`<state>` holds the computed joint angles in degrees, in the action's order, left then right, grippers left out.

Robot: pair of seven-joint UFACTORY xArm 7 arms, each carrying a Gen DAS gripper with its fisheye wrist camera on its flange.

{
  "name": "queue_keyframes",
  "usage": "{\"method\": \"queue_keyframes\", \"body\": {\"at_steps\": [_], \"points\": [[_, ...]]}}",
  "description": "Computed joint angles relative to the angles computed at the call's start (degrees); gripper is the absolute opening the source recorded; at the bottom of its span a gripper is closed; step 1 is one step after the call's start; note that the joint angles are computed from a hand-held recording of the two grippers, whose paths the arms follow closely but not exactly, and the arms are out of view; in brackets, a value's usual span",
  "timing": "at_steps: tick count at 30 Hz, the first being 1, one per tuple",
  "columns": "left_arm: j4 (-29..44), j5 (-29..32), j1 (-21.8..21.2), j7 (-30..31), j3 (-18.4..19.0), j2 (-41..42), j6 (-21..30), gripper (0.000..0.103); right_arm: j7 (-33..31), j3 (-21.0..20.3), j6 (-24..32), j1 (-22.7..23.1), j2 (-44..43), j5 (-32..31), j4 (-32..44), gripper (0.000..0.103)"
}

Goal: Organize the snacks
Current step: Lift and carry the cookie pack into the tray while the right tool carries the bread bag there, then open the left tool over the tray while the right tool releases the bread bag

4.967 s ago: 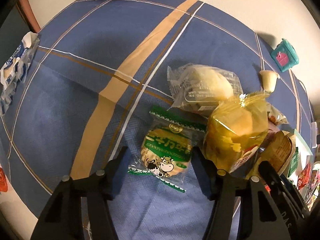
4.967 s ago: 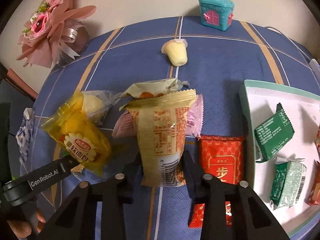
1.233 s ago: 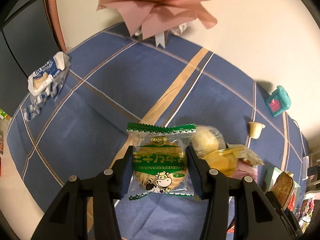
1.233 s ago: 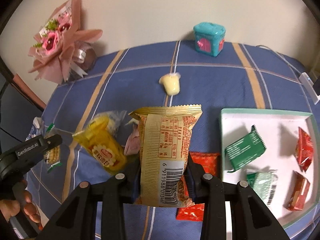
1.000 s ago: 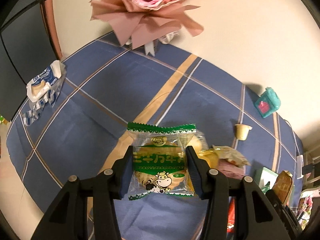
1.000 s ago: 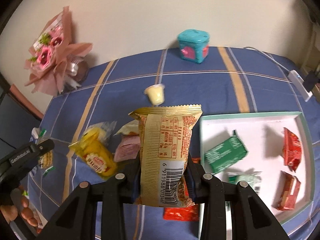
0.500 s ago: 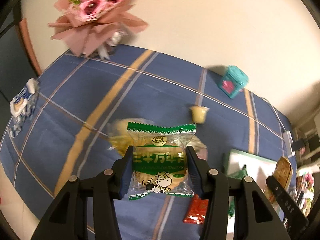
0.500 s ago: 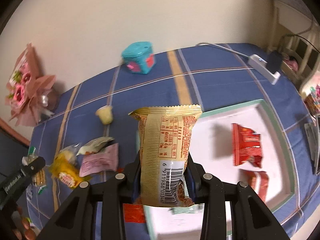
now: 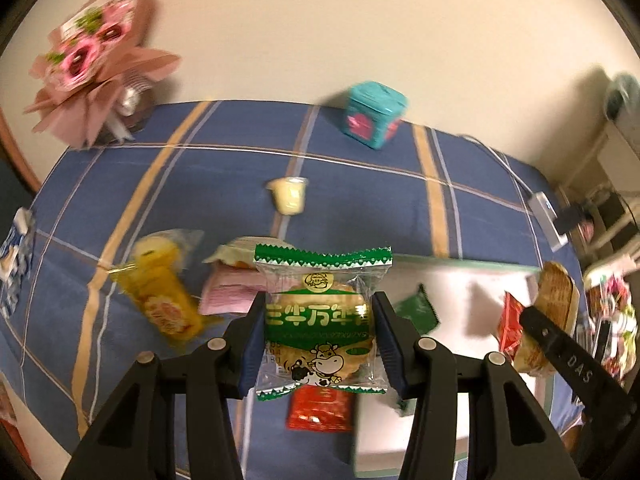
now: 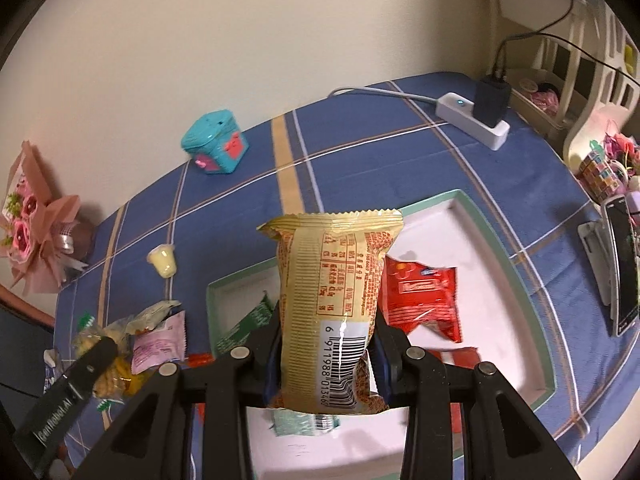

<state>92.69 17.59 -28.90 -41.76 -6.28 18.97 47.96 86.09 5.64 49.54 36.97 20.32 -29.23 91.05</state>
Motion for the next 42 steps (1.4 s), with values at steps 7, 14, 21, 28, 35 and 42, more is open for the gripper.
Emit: {"method": "queue_keyframes", "body": {"at_steps": [7, 14, 21, 28, 35, 42], "points": [[5.85, 0.05, -2.88, 2.87, -0.60, 5.29, 2.52, 0.052, 1.11, 0.12, -2.62, -1.60, -3.16, -0.17, -5.17, 0.039], [11.43, -1.73, -5.17, 6.25, -0.31, 10.93, 4.59, 0.052, 1.07, 0.66, -4.34, -2.64, -4.24, -1.60, -7.22, 0.039], [14.01, -3.12, -6.35, 7.34, 0.60, 14.04, 5.30, 0.052, -0.49, 0.79, -5.34, -2.68, -2.96, -1.37, -6.39, 0.039], [14.05, -5.06, -6.09, 8.37, 0.30, 15.04, 4.69, 0.052, -3.02, 0.55, -4.87, -2.27, -1.34, 0.36, -4.87, 0.039], [13.35, -6.84, -5.67, 8.75, 0.19, 14.77, 3.74, 0.052, -3.96, 0.39, -4.43, -2.27, -1.32, 1.50, -5.08, 0.039], [12.91, -8.04, -4.87, 8.58, 0.06, 13.85, 4.65, 0.056, -5.88, 0.53, -4.50, -2.42, -0.53, 3.16, -4.41, 0.040]]}}
